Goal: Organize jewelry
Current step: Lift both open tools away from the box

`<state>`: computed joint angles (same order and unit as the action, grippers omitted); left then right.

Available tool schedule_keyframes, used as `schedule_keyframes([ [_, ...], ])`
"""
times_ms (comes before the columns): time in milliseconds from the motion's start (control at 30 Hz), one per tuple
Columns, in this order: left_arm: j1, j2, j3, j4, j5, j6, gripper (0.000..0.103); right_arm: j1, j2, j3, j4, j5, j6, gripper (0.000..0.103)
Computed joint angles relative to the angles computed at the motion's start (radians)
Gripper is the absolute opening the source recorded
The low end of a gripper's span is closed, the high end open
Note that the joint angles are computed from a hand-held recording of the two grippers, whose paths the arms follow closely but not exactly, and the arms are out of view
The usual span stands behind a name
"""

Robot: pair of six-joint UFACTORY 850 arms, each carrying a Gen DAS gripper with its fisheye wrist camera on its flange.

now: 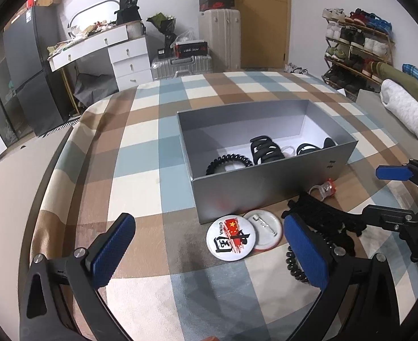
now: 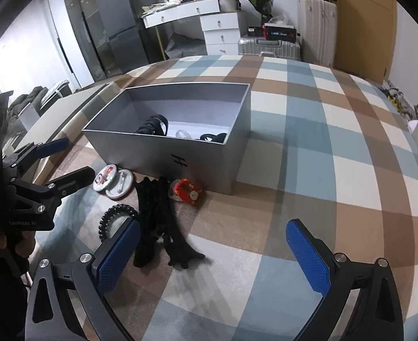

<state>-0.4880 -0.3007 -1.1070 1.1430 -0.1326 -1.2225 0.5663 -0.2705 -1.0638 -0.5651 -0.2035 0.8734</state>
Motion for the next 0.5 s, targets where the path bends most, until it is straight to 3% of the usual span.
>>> schedule_keyframes([
  [300,0.001,-0.004,-0.003,-0.136,-0.01,0.138,0.102,0.007,-0.015,-0.011,0.14,-0.009,-0.153,0.103],
  [500,0.003,-0.003,-0.002,-0.133,-0.015,0.126,0.102,0.021,-0.03,-0.022,0.008,-0.056,-0.047,0.103],
])
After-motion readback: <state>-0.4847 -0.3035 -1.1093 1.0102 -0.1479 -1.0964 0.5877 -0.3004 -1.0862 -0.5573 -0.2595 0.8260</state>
